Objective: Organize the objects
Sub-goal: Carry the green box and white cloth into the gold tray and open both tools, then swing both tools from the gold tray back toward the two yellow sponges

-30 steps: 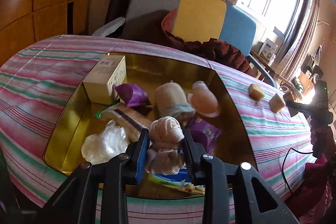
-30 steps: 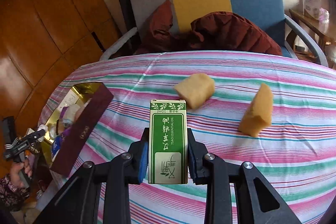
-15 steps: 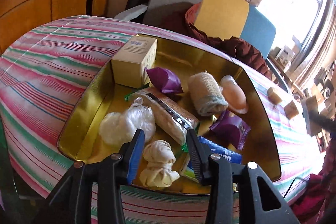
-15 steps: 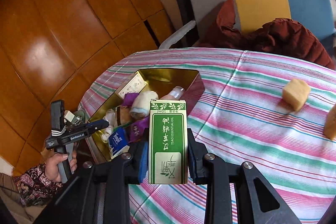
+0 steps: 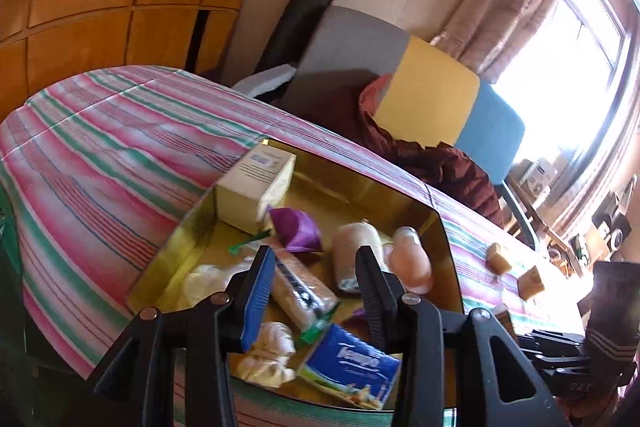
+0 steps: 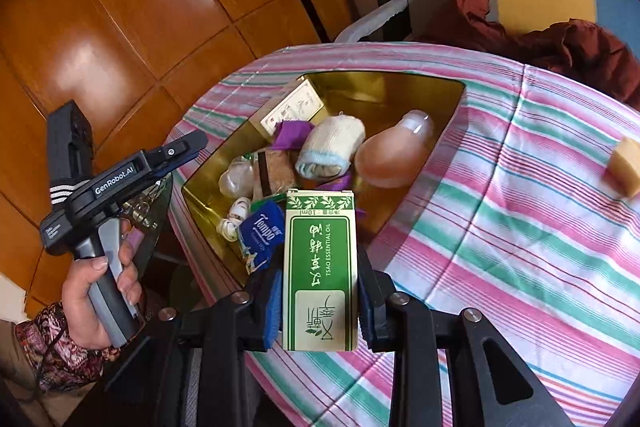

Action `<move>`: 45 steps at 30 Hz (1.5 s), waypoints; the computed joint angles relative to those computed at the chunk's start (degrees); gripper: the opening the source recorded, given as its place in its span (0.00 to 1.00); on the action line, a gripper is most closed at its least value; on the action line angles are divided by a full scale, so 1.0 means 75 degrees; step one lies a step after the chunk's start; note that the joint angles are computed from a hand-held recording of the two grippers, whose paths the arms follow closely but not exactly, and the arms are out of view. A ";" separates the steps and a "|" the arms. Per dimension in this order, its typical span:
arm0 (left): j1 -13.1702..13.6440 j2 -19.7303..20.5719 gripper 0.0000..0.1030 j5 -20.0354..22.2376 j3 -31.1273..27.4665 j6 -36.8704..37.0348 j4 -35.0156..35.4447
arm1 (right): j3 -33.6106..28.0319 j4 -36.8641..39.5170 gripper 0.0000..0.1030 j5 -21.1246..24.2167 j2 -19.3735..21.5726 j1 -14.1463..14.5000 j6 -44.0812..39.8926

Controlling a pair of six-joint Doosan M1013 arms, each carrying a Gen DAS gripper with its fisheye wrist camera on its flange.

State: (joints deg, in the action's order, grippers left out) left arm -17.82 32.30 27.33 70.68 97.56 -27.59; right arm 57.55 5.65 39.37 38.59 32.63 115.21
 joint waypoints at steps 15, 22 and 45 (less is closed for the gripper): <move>0.0006 -0.0099 0.41 -0.0091 0.0118 0.0474 -0.0667 | -0.1992 -0.1371 0.30 0.2048 0.1047 0.0375 0.0367; 0.0028 -0.0076 0.41 0.0015 0.0091 0.0512 -0.0778 | -0.2462 -0.1939 0.31 0.2653 0.1340 0.0476 0.0467; -0.0085 -0.0089 0.41 0.0138 0.0126 0.0821 -0.0725 | -0.4220 -0.3973 0.50 0.4412 0.2334 0.0678 0.0185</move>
